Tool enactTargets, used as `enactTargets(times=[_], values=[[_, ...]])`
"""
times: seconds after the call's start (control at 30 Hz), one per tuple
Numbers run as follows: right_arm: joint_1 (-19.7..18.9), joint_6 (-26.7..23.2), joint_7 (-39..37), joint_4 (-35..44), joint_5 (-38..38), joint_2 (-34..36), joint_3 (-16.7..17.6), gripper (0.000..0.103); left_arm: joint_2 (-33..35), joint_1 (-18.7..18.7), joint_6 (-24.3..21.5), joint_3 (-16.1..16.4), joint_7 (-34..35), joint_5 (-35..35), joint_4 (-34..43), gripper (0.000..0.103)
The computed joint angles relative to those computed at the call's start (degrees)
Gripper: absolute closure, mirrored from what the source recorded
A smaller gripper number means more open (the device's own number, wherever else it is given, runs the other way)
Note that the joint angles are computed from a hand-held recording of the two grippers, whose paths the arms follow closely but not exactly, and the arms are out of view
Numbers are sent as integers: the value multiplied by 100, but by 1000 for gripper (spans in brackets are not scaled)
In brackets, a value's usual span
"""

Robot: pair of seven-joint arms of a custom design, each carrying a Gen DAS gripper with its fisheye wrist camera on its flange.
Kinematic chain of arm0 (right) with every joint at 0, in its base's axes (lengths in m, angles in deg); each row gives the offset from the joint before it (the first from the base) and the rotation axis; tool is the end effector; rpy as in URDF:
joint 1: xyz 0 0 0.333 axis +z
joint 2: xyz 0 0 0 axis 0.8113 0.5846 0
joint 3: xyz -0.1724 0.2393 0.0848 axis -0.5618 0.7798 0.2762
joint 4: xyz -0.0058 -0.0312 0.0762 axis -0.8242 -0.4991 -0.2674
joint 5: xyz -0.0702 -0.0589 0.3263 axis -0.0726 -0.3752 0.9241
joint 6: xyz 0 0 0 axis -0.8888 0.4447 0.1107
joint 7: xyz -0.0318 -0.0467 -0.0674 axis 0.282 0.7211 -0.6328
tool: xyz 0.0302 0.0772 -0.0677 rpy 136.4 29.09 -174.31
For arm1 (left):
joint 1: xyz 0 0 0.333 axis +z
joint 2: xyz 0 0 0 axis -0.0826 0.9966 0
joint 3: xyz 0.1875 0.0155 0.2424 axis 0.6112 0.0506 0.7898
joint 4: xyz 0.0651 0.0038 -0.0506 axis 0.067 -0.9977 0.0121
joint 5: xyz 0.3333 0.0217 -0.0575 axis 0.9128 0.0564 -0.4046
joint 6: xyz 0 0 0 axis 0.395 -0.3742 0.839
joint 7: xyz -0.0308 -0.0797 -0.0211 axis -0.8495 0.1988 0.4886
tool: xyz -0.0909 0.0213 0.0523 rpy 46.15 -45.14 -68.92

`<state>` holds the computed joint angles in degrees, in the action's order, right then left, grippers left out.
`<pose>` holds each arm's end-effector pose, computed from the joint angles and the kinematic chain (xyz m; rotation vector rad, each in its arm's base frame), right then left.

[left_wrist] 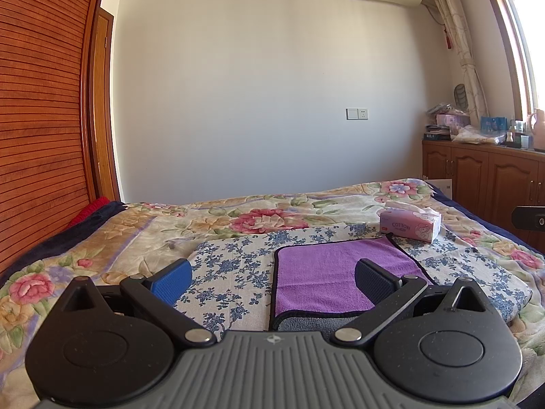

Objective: Fold towel

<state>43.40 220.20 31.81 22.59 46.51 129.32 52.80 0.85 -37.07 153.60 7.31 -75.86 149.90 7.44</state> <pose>0.7329 0.1218 0.4498 -1.5339 1.0489 -0.8251 0.6432 -0.3370 0.4627 -1.4785 1.1817 -0.8276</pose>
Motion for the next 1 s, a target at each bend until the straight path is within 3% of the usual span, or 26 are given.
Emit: enactTargets(times=[1.0], values=[[-35,-108,-84,36,53,0,68,0,36,7,51,3,53,-49,20,0]])
